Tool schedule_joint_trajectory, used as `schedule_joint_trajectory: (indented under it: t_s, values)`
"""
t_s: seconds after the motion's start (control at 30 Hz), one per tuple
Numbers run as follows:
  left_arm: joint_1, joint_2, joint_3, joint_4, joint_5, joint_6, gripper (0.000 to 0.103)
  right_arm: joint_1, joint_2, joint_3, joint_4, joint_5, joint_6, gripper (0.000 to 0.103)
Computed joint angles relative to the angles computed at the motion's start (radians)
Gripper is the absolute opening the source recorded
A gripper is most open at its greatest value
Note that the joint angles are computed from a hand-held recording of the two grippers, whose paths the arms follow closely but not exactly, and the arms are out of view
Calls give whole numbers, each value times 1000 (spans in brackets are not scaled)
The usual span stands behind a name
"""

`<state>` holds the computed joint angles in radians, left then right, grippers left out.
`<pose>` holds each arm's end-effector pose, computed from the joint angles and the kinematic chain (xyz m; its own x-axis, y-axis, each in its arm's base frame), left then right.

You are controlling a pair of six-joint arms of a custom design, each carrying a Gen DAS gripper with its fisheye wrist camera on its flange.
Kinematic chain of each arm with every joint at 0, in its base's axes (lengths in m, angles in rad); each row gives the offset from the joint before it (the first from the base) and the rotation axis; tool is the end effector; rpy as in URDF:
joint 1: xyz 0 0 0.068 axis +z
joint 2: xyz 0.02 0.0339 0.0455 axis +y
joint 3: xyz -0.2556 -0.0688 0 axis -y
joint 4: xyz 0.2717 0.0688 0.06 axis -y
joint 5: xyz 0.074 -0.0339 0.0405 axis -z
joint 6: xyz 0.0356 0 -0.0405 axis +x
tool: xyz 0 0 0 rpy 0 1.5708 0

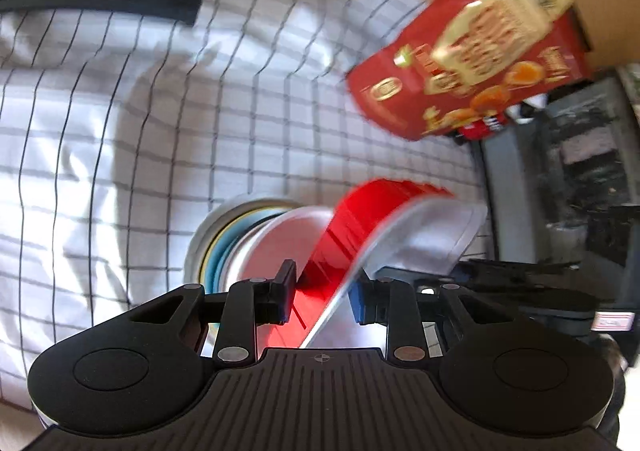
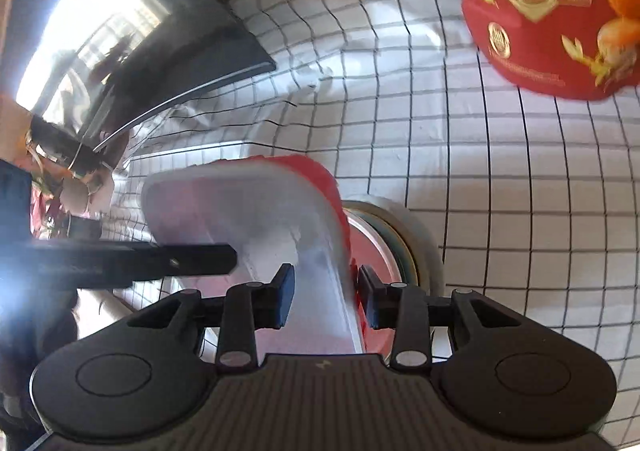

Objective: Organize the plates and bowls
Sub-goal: 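Lower the white-and-red tray onto the bowl stack with both tools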

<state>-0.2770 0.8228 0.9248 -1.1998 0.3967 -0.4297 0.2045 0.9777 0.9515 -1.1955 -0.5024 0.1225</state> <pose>0.1492 -0.0567 0.2931 -0.9540 -0.1282 -0.2708 0.0265 0.8642 -0.5025 0.1789 0.0546 0.2795 -0.9547 -0.0886 -0.2842 -0.2243 0.8419 0.4909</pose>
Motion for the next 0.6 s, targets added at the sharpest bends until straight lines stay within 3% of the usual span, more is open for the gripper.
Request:
schedule_joint_trajectory:
  t_s: [0.2, 0.37, 0.6]
  values:
    - [-88, 28, 122, -86, 15, -43, 33, -80, -15, 91, -113, -32, -102, 37]
    - [-198, 28, 147, -101, -9, -60, 33, -176, -9, 139, -246, -66, -234, 38]
    - [-9, 101, 37, -80, 86, 41, 31, -120, 120, 49, -157, -85, -178, 38]
